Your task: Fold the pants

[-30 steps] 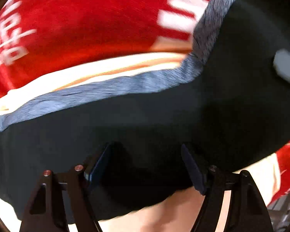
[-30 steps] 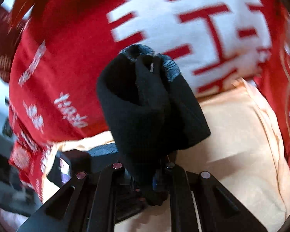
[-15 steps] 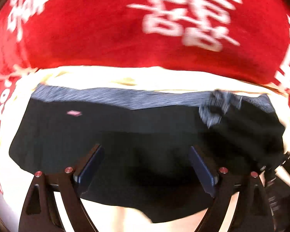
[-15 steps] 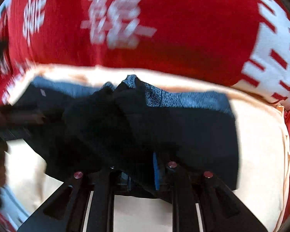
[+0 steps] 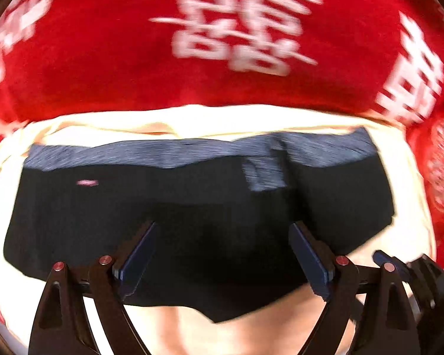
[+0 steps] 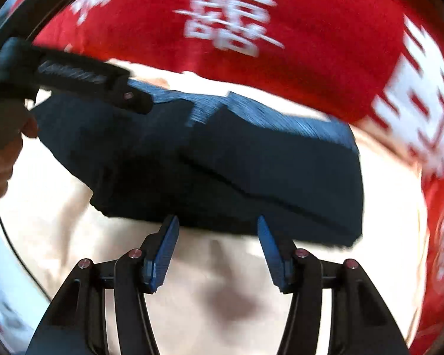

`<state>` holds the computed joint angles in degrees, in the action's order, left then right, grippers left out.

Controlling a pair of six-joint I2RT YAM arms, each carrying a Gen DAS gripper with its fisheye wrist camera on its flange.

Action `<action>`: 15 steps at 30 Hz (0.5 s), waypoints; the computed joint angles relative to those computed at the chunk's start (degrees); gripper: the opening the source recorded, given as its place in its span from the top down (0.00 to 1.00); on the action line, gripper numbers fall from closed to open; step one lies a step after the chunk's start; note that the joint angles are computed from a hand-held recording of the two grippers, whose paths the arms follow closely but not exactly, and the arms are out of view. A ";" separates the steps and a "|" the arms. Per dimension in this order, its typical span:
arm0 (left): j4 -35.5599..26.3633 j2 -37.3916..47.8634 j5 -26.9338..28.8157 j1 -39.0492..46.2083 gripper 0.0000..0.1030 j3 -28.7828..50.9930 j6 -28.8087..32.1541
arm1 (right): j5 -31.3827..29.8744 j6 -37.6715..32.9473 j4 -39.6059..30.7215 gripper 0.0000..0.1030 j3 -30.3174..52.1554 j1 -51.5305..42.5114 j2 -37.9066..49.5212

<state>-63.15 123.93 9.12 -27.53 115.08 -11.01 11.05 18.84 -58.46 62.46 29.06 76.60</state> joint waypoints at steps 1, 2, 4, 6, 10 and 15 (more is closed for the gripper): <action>-0.84 0.71 1.02 -1.02 0.13 1.73 0.53 | -1.70 0.38 -1.15 0.42 -0.58 -2.45 -1.66; -1.47 1.20 1.51 -2.09 0.13 3.19 0.69 | -3.61 0.50 -2.33 0.42 -1.00 -5.38 -3.05; -2.61 3.45 2.45 -4.38 0.13 7.13 1.35 | -6.12 1.04 -3.81 0.42 -1.51 -9.40 -4.32; -3.63 7.49 2.96 -5.76 0.13 11.88 1.23 | -7.60 1.60 -4.10 0.42 -2.14 -11.84 -4.63; -7.45 14.46 4.38 -7.69 0.35 20.19 -0.78 | -10.37 1.47 -3.55 0.43 -4.09 -16.38 -5.40; -12.07 19.23 6.40 -7.61 0.93 26.31 -3.93 | -13.25 1.78 -4.24 0.50 -6.62 -20.11 -8.56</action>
